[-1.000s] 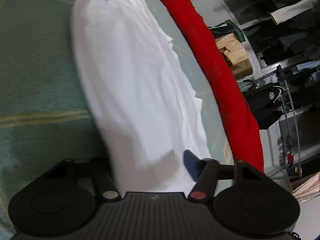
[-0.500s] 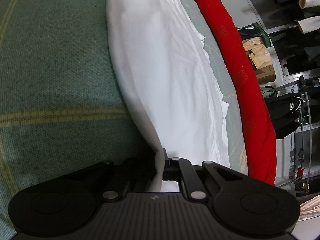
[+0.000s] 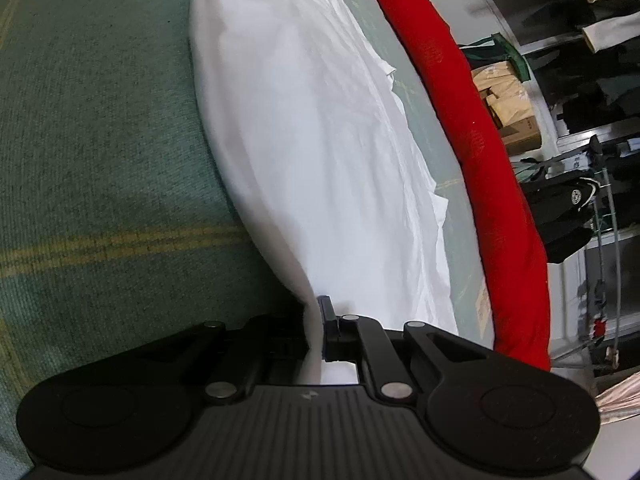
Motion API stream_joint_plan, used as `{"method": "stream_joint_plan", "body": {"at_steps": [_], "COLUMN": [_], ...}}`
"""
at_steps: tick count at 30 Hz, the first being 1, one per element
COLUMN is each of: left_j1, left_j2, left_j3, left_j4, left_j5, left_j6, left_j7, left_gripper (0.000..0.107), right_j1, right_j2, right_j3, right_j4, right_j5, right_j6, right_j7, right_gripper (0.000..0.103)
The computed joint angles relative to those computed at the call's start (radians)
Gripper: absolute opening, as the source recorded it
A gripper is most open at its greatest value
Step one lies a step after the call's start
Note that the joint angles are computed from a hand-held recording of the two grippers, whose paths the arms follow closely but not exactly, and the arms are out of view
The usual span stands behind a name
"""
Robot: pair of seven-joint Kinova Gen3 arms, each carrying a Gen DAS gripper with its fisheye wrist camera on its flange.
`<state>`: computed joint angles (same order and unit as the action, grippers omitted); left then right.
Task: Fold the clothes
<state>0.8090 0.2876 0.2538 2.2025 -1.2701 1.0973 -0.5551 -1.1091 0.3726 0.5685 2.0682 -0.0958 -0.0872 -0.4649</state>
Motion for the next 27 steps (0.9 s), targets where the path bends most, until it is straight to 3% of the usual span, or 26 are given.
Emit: {"method": "stream_joint_plan", "body": {"at_steps": [5, 12, 19, 23, 27], "left_j1": [-0.002, -0.001, 0.003, 0.002, 0.008], "left_j2": [-0.006, -0.01, -0.025, -0.046, -0.065], "left_j3": [0.0, 0.003, 0.008, 0.015, 0.025], "left_j4": [0.0, 0.001, -0.007, -0.007, -0.01], "left_j5": [0.007, 0.009, 0.022, 0.027, 0.033], "left_j6": [-0.005, -0.004, 0.013, 0.021, 0.047], "left_j7": [0.006, 0.014, -0.005, -0.024, -0.038], "left_gripper": [0.0, 0.0, 0.001, 0.0, 0.0], "right_j1": [0.03, -0.018, -0.083, -0.041, -0.052], "right_j2": [-0.006, 0.006, -0.016, -0.061, -0.1], "right_j3": [-0.03, 0.02, 0.073, 0.036, 0.049], "right_j4": [0.002, -0.018, 0.051, 0.031, 0.032], "right_j5": [-0.013, 0.006, -0.025, -0.025, 0.03], "right_j6": [-0.011, 0.03, -0.033, 0.031, 0.06], "right_j7": [0.001, -0.047, -0.004, 0.016, -0.019], "right_gripper": [0.011, 0.01, 0.006, 0.006, 0.005]}}
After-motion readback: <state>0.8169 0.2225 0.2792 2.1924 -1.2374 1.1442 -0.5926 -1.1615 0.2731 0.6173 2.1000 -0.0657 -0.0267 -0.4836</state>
